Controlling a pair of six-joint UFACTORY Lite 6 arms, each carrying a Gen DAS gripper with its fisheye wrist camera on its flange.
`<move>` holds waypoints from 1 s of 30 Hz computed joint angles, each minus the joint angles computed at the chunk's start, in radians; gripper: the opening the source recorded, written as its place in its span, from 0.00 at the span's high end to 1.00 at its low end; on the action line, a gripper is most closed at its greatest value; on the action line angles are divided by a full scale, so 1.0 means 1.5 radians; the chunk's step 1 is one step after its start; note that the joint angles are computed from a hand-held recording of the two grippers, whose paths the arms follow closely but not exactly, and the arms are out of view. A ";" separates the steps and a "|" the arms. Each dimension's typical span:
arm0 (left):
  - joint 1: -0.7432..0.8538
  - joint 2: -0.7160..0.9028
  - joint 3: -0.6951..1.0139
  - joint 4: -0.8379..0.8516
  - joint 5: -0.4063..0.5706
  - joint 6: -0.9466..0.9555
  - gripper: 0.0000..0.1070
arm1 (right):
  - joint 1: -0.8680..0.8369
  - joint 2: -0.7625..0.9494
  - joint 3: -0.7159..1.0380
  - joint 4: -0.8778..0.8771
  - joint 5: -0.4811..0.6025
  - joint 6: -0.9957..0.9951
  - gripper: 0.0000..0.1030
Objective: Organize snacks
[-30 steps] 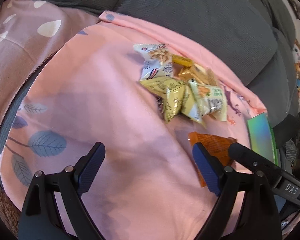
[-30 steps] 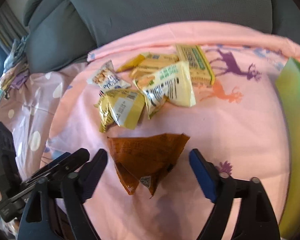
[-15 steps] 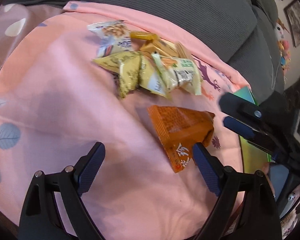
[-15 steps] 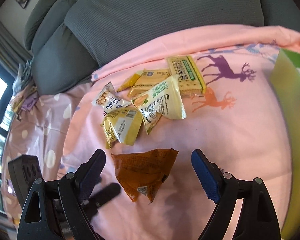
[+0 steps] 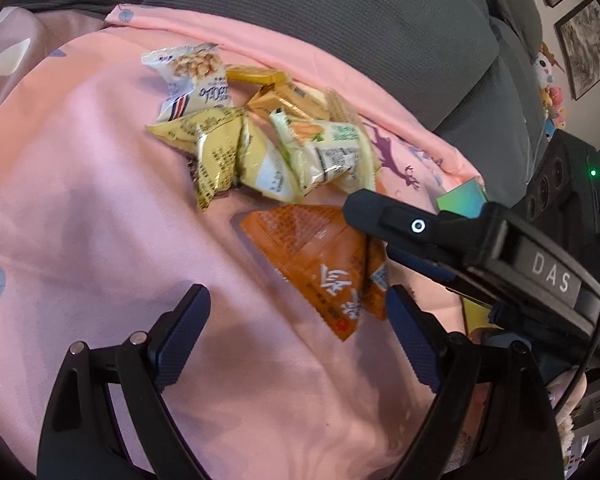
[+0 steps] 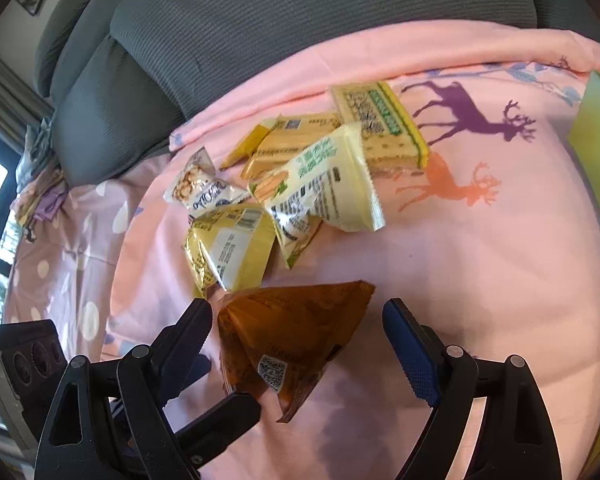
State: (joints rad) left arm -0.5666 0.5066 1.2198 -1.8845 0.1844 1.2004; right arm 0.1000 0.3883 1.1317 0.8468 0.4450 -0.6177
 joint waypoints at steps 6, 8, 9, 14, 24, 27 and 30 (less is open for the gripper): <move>0.004 0.054 0.065 0.008 0.044 -0.015 0.18 | -0.027 0.042 0.037 0.076 0.053 -0.069 0.15; 0.004 0.069 0.079 0.006 0.047 -0.014 0.18 | -0.024 0.064 0.051 0.067 0.061 -0.054 0.15; 0.002 0.074 0.084 0.003 0.043 -0.007 0.19 | -0.023 0.073 0.056 0.067 0.061 -0.050 0.15; 0.017 0.097 0.091 -0.035 0.082 0.033 0.41 | -0.029 0.119 0.085 0.115 0.108 -0.113 0.26; -0.001 0.037 0.023 -0.209 0.063 0.221 0.46 | -0.012 0.047 0.016 0.153 0.073 -0.155 0.34; -0.010 0.012 0.002 -0.279 0.051 0.298 0.46 | -0.003 0.018 -0.004 0.175 0.066 -0.175 0.34; -0.016 -0.002 -0.010 -0.348 0.048 0.377 0.46 | 0.006 -0.005 -0.023 0.207 0.058 -0.206 0.34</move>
